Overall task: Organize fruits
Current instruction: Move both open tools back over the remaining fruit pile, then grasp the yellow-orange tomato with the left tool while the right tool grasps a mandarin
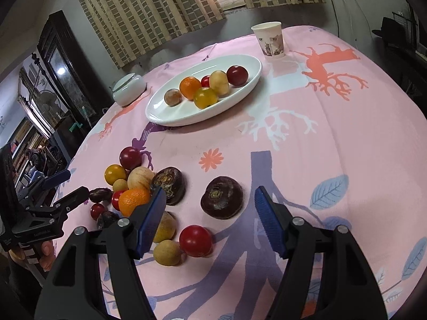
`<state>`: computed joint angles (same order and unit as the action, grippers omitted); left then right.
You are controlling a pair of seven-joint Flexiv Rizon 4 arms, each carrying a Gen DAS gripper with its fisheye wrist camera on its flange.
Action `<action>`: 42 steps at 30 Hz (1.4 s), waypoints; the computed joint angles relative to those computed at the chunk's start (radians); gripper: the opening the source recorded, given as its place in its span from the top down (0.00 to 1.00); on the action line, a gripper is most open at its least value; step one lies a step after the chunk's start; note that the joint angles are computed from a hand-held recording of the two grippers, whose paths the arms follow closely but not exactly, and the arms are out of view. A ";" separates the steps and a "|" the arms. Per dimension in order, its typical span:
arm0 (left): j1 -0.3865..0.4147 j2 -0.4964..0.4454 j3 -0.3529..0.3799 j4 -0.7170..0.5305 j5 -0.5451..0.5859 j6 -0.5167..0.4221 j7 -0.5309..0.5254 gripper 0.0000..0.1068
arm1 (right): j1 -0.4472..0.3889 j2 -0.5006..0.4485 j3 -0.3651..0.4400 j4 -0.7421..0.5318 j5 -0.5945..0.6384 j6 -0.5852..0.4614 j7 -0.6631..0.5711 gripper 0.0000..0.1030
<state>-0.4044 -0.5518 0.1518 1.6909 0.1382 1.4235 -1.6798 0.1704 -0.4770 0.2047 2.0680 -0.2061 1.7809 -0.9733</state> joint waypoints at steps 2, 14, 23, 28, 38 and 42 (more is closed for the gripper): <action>0.009 -0.011 -0.004 -0.014 -0.010 -0.019 0.001 0.10 | -0.002 -0.001 0.003 0.003 0.000 0.014 -0.005 0.33; 0.091 -0.075 -0.083 -0.066 -0.087 -0.060 0.056 0.11 | 0.075 0.017 -0.057 0.022 -0.011 0.031 -0.052 0.33; 0.211 -0.134 -0.230 -0.143 -0.299 -0.226 0.131 0.39 | 0.055 0.015 -0.027 0.015 -0.016 0.015 -0.068 0.33; 0.176 -0.154 -0.191 -0.182 -0.288 -0.276 0.134 0.40 | 0.045 0.013 -0.012 0.013 -0.021 0.013 -0.075 0.33; 0.141 -0.147 -0.157 -0.172 -0.220 -0.241 0.117 0.64 | 0.071 0.021 -0.034 0.022 -0.017 0.019 -0.083 0.33; 0.103 -0.112 -0.095 -0.127 -0.180 -0.177 0.040 0.64 | 0.077 0.019 -0.039 0.023 -0.014 0.029 -0.089 0.33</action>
<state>-0.3015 -0.6639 0.0564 1.5643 -0.0422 1.2469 -1.6394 0.2473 -0.4578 0.1657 2.0912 -0.2205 1.8102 -1.0620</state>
